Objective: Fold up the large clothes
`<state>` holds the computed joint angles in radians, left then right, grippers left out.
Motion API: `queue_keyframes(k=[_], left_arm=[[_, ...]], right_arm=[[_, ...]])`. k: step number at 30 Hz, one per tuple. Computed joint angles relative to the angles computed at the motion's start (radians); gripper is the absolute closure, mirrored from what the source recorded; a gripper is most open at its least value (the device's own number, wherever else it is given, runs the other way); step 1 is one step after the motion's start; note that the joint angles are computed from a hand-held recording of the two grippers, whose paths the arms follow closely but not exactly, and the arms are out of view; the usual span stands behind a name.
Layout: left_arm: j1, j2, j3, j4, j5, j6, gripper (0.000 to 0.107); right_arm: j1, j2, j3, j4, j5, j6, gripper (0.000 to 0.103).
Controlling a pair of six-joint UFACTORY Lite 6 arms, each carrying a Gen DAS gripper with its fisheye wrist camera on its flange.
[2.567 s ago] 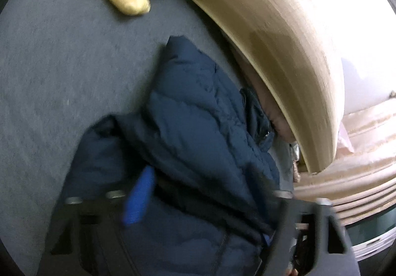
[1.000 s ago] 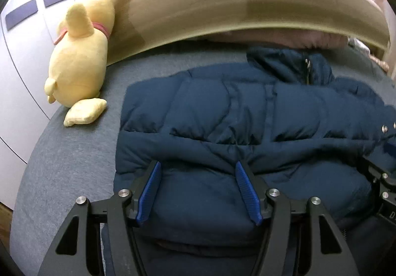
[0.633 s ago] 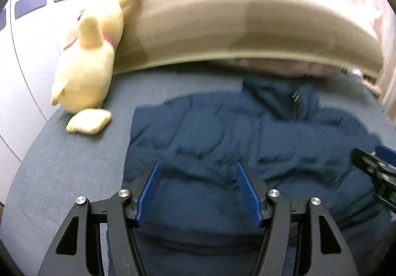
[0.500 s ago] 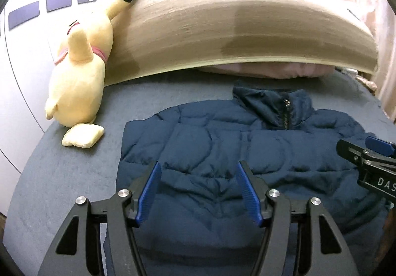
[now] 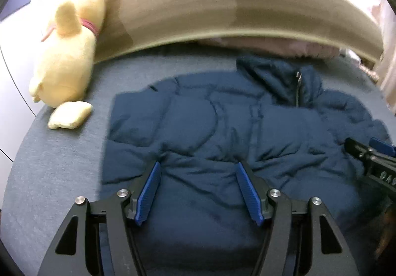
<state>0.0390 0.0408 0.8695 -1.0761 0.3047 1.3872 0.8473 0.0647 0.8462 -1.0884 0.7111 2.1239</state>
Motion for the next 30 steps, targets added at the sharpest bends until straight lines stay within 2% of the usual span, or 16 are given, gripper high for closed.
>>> queue_keyframes(k=[1,4,6,8,10,12,15,18,20,22,24,28,30], left_arm=[[0.039,-0.032,-0.011,-0.029,0.034,0.044,0.042],[0.204,-0.094,-0.035,-0.151,0.117,0.215,0.038],[0.279,-0.060,-0.008,-0.124,0.152,0.211,0.038],[0.276,0.007,0.025,-0.018,0.116,0.132,0.038],[0.243,0.080,0.043,0.089,0.060,0.045,0.037],[0.232,0.083,0.024,0.059,0.030,0.089,0.035],[0.272,0.048,0.026,0.066,0.082,0.075,0.036],[0.351,0.012,0.014,-0.017,0.152,0.151,0.035],[0.334,0.045,0.021,0.032,0.110,0.119,0.035],[0.306,0.102,0.053,0.131,0.098,0.016,0.034],[0.311,0.081,0.047,0.131,0.107,-0.006,0.034],[0.388,0.058,0.082,0.134,0.228,-0.015,0.034],[0.482,0.044,0.104,0.135,0.354,0.017,0.034]], right_arm=[[0.017,-0.040,-0.026,-0.017,0.016,0.027,0.015],[0.176,-0.176,-0.100,0.006,0.171,0.054,0.015],[0.263,-0.209,-0.137,0.034,0.218,0.093,0.015],[0.300,-0.180,-0.138,0.063,0.247,0.093,0.015],[0.273,-0.126,-0.130,0.102,0.204,0.049,0.015],[0.229,-0.076,-0.128,0.128,0.128,0.010,0.015],[0.251,-0.078,-0.112,0.149,0.172,-0.014,0.015],[0.334,-0.170,-0.152,0.136,0.264,0.053,0.014],[0.314,-0.179,-0.180,0.150,0.242,0.052,0.014],[0.251,-0.162,-0.214,0.155,0.141,0.045,0.014],[0.272,-0.183,-0.222,0.152,0.159,0.071,0.014],[0.371,-0.319,-0.255,0.148,0.256,0.123,0.014],[0.497,-0.447,-0.301,0.175,0.350,0.174,0.014]])
